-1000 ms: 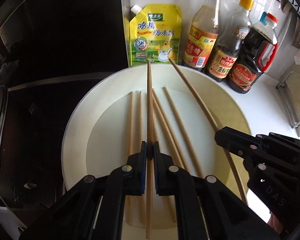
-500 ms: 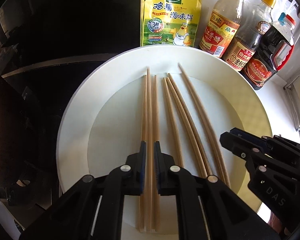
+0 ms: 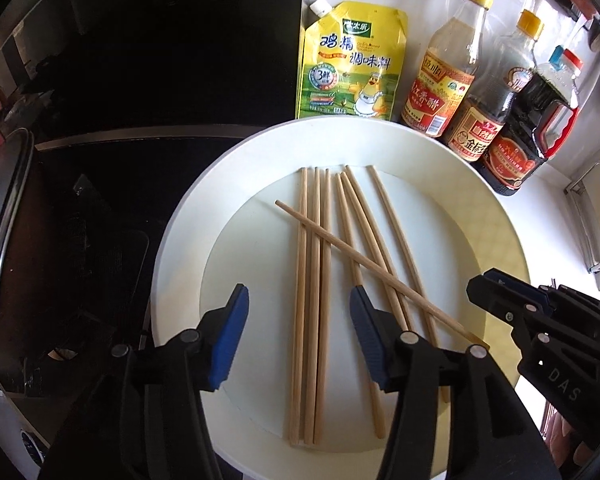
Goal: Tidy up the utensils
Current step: 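Move both grippers back to the chopstick bundle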
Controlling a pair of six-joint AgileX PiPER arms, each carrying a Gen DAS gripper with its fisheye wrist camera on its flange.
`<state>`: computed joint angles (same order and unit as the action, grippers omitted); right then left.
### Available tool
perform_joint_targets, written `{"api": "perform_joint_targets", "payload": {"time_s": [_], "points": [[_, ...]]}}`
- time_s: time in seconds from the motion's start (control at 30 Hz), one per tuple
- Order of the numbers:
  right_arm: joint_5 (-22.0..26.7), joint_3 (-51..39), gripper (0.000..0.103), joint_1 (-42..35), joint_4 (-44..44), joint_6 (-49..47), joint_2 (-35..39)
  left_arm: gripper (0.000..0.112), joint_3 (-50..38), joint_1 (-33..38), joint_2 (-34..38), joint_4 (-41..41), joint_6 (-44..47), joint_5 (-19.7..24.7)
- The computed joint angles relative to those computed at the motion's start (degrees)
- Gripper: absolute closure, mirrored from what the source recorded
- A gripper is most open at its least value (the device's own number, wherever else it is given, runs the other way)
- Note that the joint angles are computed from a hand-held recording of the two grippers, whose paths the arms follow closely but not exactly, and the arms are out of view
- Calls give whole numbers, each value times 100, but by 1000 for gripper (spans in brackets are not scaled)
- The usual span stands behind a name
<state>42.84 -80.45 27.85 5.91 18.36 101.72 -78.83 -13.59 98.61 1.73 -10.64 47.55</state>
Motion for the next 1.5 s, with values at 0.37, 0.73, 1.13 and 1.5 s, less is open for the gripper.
{"api": "perform_joint_targets", "payload": {"time_s": [0.37,0.73,1.13,1.5], "points": [[-182,808,78,69,-337,435,-899,59,299,-311,-563,191,-125,-53],[-267,1818,76,-3,-581,831,-1961,56,477,-879,-934,383,-413,16],[213,3212,66,-892,-963,696,-3564,46,203,-1993,-608,404,-996,64],[390,4486,60,-4082,408,-2384,-4459,38,-349,-3306,78,678,-1821,81]]}}
